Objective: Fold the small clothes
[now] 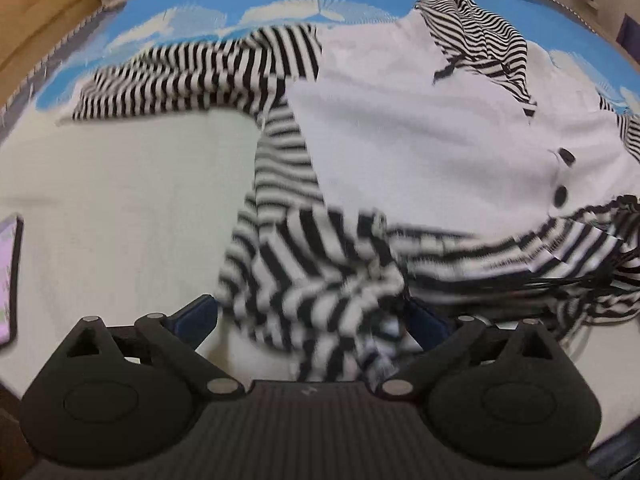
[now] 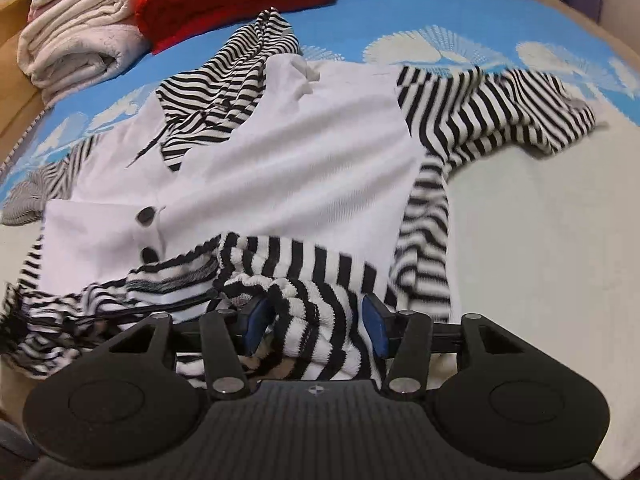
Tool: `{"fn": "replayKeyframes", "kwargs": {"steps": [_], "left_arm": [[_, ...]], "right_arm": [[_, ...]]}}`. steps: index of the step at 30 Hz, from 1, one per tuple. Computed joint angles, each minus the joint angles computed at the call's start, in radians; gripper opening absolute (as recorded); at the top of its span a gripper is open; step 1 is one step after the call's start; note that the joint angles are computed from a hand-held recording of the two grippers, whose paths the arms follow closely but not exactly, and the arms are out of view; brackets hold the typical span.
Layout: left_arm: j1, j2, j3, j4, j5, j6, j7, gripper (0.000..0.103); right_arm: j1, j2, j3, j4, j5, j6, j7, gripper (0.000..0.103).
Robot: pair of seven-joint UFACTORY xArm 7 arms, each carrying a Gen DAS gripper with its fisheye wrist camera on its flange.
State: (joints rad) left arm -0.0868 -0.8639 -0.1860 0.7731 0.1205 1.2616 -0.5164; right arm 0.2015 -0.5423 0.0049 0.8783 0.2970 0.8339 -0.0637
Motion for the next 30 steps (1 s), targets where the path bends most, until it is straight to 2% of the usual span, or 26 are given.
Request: {"fn": "replayKeyframes", "kwargs": {"steps": [3,5,10,16,18,19,20,21,22,25,28,30], "left_arm": [[-0.018,-0.032,0.013,-0.011,-0.086,0.051,-0.053,0.100],[-0.034,-0.055,0.012,-0.027,-0.133,0.066,-0.087,0.100],[-0.061,-0.073,-0.028,-0.048,-0.155,0.049,-0.139,0.100],[-0.058,-0.086,-0.021,-0.046,-0.191,-0.056,-0.227,0.100],[-0.048,-0.044,-0.022,-0.037,-0.177,-0.059,-0.241,0.099],[-0.042,-0.011,-0.021,-0.027,-0.171,-0.045,-0.249,0.083],[-0.038,0.013,-0.021,-0.017,-0.163,-0.016,-0.258,0.069],[-0.024,0.019,-0.044,-0.001,-0.123,0.012,-0.274,0.035],[-0.029,0.006,-0.048,0.003,-0.099,0.020,-0.268,0.012],[-0.067,-0.078,0.011,0.006,-0.144,0.057,-0.241,0.011],[-0.092,-0.170,0.019,0.010,-0.139,0.113,-0.172,0.011],[-0.095,-0.207,0.018,-0.024,-0.145,0.159,-0.142,0.011]], "right_arm": [[0.000,-0.056,-0.019,-0.025,0.049,0.066,0.052,0.054],[-0.016,-0.092,-0.010,-0.052,0.067,0.097,0.131,0.054],[-0.015,-0.171,-0.027,-0.131,0.158,0.133,0.285,0.054],[0.040,-0.171,-0.034,-0.182,0.285,0.036,0.364,0.054],[0.040,-0.143,-0.010,-0.177,0.265,0.009,0.387,0.054],[0.031,-0.132,0.008,-0.174,0.235,0.013,0.412,0.037],[0.019,-0.121,0.026,-0.160,0.191,0.044,0.445,0.006],[0.024,-0.125,0.023,-0.158,0.180,0.067,0.455,0.006],[0.038,-0.151,0.012,-0.166,0.185,0.075,0.445,0.006],[0.069,-0.291,-0.028,-0.184,0.187,0.095,0.377,0.006],[0.066,-0.415,-0.073,-0.199,0.177,0.145,0.344,0.006],[0.051,-0.445,-0.076,-0.222,0.141,0.227,0.337,0.006]]}}
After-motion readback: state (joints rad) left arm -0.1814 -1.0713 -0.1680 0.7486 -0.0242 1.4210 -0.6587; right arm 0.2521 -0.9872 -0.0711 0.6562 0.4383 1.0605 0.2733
